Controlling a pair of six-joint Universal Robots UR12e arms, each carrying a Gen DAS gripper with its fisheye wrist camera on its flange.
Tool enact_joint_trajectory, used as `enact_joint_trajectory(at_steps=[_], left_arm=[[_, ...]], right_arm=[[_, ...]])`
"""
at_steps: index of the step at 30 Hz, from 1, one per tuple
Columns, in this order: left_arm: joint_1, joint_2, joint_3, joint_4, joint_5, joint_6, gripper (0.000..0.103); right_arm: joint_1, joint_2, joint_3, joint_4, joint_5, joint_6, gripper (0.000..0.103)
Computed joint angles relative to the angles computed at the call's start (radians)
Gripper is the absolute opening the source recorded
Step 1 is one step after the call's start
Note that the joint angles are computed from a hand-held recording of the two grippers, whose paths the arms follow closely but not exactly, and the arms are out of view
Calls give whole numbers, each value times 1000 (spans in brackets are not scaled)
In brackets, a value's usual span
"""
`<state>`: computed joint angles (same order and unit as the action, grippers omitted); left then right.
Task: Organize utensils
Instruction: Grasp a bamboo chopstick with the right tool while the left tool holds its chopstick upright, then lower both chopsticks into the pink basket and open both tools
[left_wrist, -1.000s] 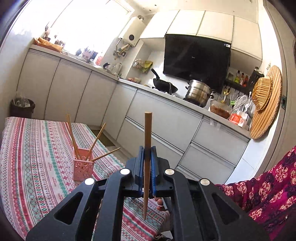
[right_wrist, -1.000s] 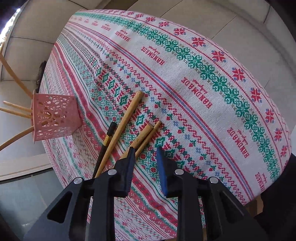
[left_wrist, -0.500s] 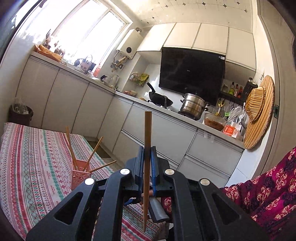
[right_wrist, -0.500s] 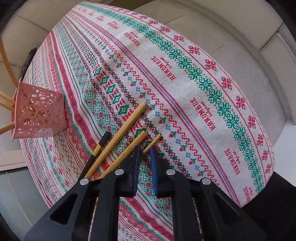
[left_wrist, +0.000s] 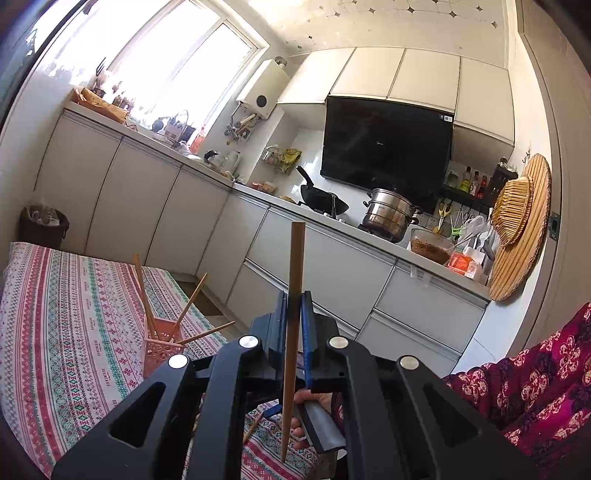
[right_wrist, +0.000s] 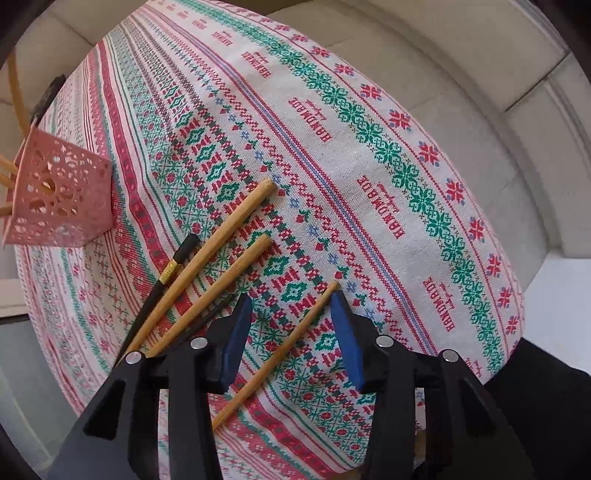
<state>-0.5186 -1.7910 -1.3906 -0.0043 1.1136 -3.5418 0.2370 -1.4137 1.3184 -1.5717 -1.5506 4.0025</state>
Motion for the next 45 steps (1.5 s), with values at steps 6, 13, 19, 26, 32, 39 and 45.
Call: enact_joint_trajectory(at_steps=[6, 13, 19, 26, 32, 39, 45], left_arm=[[-1, 3, -2, -6, 17, -5, 7], [-10, -10, 13, -24, 47, -21, 7], [-31, -30, 45, -99, 105, -10, 7], [-59, -56, 85, -155, 184, 11, 7], [-71, -72, 111, -150, 241, -9, 7], [-80, -88, 147, -171, 310, -35, 7], [-86, -120, 218, -195, 385, -43, 7]], right_arm=[[-23, -87, 156, -256, 66, 9, 5], [-51, -177, 297, -645, 125, -39, 5], [-11, -226, 305, -805, 44, -210, 5], [28, -285, 324, -947, -79, -394, 5], [9, -325, 339, -1013, -77, -395, 5], [-20, -329, 305, -1037, -80, -405, 5], [-53, -300, 238, -1042, -64, -414, 5]])
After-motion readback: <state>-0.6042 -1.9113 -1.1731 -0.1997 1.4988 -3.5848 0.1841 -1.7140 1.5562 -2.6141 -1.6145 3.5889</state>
